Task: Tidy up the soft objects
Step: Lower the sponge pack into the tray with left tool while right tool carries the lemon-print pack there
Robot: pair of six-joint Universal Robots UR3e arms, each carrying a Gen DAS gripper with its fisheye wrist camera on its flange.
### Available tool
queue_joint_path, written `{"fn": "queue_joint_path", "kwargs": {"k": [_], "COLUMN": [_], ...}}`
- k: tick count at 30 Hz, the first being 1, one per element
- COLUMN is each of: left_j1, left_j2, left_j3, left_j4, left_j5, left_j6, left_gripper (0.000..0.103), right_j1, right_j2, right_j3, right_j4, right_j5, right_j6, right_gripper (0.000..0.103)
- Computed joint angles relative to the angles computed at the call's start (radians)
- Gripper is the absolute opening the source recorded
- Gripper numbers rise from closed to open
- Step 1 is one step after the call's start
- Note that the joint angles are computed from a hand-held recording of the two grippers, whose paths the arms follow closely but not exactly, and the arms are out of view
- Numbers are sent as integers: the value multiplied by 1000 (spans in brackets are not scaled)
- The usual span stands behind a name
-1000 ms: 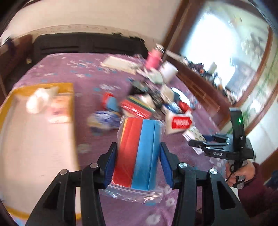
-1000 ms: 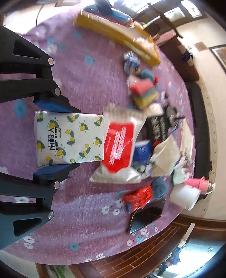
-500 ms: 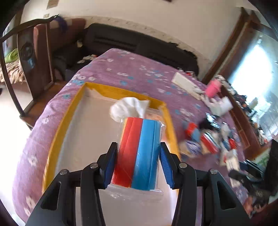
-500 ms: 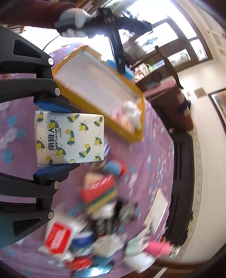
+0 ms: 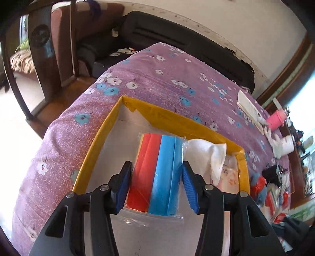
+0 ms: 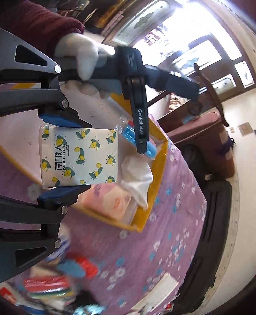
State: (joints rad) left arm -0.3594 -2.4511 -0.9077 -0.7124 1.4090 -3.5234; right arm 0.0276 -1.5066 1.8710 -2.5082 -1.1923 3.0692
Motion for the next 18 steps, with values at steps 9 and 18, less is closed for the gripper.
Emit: {"fn": "queue_joint_path", "kwargs": {"k": [9, 18], "left_j1": [-1, -30], "left_j2": [238, 450], "left_j3": [-370, -689], "left_j4": [245, 441], "left_j5": [51, 19], "left_j6": [-25, -98], "left_gripper": [74, 77], "right_j1": [22, -309], "right_j2": [231, -251], "right_j3": [-177, 188], "right_j4": [-10, 102], "right_j5": [9, 151], "right_j6": [81, -54], "right_gripper": [59, 71]}}
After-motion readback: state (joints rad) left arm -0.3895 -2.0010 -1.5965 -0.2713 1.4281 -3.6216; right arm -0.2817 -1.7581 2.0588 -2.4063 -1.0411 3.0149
